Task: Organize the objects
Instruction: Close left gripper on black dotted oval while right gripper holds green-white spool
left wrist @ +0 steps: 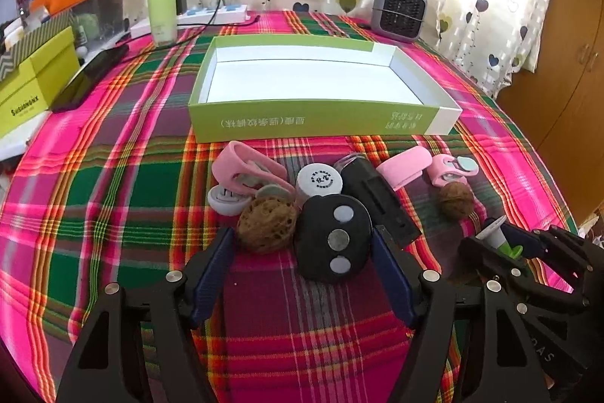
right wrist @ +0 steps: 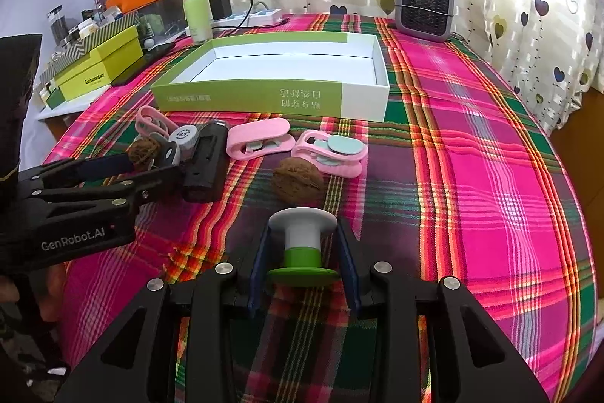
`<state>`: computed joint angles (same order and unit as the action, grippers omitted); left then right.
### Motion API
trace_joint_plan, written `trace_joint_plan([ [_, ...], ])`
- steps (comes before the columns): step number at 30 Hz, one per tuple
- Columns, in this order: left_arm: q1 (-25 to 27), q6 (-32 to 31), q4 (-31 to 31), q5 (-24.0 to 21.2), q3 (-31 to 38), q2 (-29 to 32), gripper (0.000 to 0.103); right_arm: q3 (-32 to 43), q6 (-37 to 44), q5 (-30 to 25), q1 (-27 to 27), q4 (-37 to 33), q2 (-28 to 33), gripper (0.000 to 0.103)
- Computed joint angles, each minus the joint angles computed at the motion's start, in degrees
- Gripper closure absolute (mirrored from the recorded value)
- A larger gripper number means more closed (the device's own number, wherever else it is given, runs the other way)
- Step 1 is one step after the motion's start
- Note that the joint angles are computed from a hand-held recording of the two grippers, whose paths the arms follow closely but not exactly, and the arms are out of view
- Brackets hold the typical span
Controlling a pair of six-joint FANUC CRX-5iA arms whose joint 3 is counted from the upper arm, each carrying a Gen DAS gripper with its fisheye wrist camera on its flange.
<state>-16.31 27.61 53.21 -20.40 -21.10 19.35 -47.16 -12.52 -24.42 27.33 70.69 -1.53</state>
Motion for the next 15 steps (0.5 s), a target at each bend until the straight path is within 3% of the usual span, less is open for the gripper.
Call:
trace_joint_plan([
  [4,-0.2,0.0,-0.1,0.2,0.0,0.0,0.034,0.1,0.5,0.0,0.0,-0.2,0.1,0.068],
  [9,0.2,0.5,0.0,-0.8,0.3,0.2,0.064,0.2,0.6,-0.1,0.0,-0.3,0.2,0.068],
  [15,0.4,-0.3,1.2,-1.2,-0.2,0.0,0.068,0.3,0.6,-0.4,0.2,-0.3,0.3,0.068],
])
